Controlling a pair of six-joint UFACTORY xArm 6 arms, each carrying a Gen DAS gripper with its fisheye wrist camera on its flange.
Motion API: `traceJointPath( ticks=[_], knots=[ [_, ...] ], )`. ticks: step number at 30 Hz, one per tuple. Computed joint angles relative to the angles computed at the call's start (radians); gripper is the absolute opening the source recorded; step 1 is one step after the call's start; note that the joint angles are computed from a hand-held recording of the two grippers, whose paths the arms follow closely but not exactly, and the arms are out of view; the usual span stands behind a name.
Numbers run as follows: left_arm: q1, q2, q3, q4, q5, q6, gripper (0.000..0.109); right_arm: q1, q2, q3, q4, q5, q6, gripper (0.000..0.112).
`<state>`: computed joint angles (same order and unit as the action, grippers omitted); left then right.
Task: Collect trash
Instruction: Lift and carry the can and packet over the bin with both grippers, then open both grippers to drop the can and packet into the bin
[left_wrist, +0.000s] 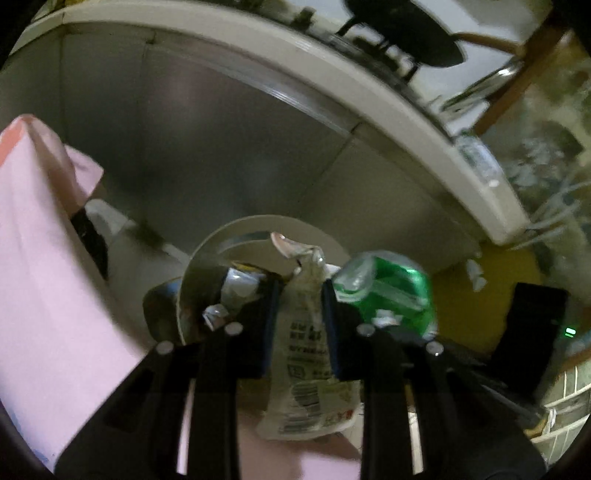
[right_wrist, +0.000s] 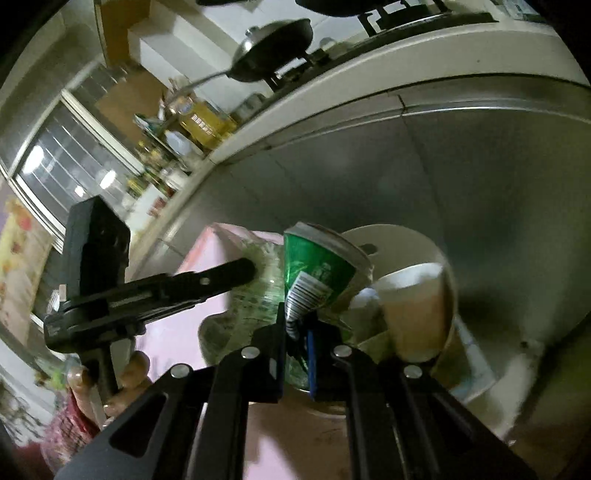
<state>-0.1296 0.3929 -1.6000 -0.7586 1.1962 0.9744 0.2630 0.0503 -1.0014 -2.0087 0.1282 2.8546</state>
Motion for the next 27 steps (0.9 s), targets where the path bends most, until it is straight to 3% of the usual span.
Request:
traceJointPath(
  ticks=[2, 4, 5, 7, 8, 9, 13, 19, 21, 27],
  knots=[
    [-0.022, 0.048, -0.034, 0.044, -0.019, -0.064, 0.024, -0.013, 0.015, 0.006, 0.07, 0.01, -0.084, 0.007],
    [-0.027, 0.075, -0.06, 0.064, -0.014, -0.104, 0.028, -0.022, 0.047, -0.017, 0.032, -0.003, -0.043, 0.009],
    [-0.029, 0.078, -0.057, 0.068, -0.035, -0.113, 0.033, -0.026, 0.064, -0.026, 0.028, -0.01, -0.03, 0.015],
    [-0.028, 0.071, -0.041, 0.065, -0.065, -0.1, 0.041, -0.028, 0.079, -0.034, -0.045, -0.003, 0.061, 0.037],
    [-0.026, 0.06, -0.027, 0.064, -0.082, -0.088, 0.044, -0.025, 0.083, -0.032, -0.043, 0.008, 0.07, 0.053],
    [-0.025, 0.052, -0.019, 0.064, -0.093, -0.083, 0.044, -0.018, 0.082, -0.022, -0.028, 0.031, 0.068, 0.058],
    [-0.021, -0.027, 0.075, 0.054, -0.193, -0.021, 0.044, 0.018, 0.045, 0.023, -0.015, 0.104, 0.074, 0.059],
    [0.002, -0.194, 0.282, 0.0, -0.402, 0.157, 0.044, 0.074, -0.013, 0.08, 0.147, 0.206, -0.064, 0.061],
    [0.021, -0.24, 0.334, -0.025, -0.441, 0.209, 0.044, 0.094, -0.022, 0.093, 0.24, 0.242, -0.138, 0.061],
    [0.09, -0.343, 0.442, -0.08, -0.489, 0.31, 0.055, 0.14, -0.049, 0.131, 0.279, 0.304, -0.086, 0.061]
  ],
)
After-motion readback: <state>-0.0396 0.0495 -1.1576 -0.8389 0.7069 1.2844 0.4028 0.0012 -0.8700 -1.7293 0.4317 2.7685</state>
